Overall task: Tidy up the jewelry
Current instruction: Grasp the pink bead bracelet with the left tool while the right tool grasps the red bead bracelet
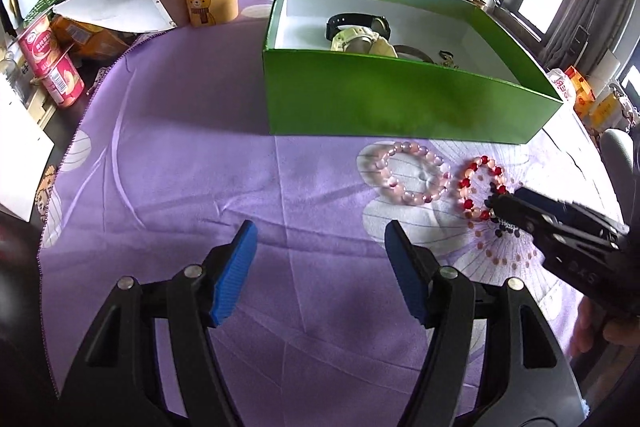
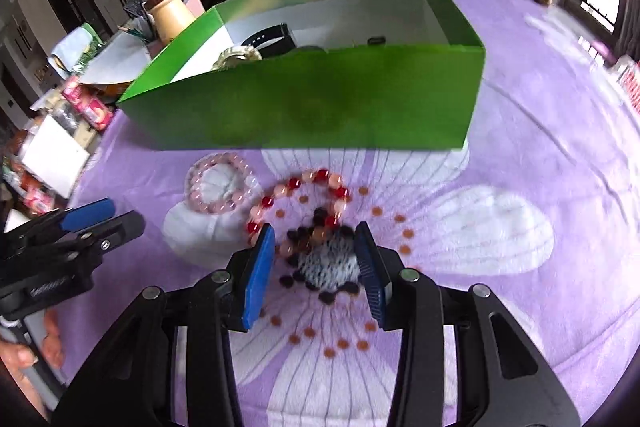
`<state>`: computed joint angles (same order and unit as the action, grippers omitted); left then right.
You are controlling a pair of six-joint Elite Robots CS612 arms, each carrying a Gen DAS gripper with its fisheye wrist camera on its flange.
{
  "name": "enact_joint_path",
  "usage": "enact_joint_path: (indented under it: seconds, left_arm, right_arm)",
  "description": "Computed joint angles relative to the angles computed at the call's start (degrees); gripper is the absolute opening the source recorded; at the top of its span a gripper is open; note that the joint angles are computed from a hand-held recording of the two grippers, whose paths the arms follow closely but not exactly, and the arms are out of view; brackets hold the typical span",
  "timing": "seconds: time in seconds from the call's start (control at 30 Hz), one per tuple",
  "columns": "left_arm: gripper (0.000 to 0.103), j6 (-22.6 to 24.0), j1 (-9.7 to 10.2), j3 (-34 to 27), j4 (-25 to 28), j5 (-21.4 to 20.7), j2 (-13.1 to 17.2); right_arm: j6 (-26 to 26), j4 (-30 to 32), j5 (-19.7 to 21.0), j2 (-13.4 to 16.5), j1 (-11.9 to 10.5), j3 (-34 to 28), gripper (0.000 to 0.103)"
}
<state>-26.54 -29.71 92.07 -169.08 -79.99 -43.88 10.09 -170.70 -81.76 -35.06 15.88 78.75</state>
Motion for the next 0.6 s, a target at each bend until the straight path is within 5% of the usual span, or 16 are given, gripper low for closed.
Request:
enact_joint_path:
  seconds: [0.2, 0.33, 0.6]
  left_arm:
    - [0.067, 0.62, 0.18, -1.45, 0.46, -0.75, 0.91]
    - [0.067, 1.18, 0.16, -2.68, 1.01, -1.36, 1.55]
    - [0.067, 3.71, -0.42, -5.98, 2.61, -2.3, 3.28]
  right_arm:
    - [-5.56, 1.01, -10.26, 1.41, 1.92, -2.66, 0.011]
    - [-6.74, 0.62, -10.66, 1.32, 1.51, -2.36, 0.007]
    - [-0.96, -4.94, -6.18, -0.85, -1.84, 2.69, 0.007]
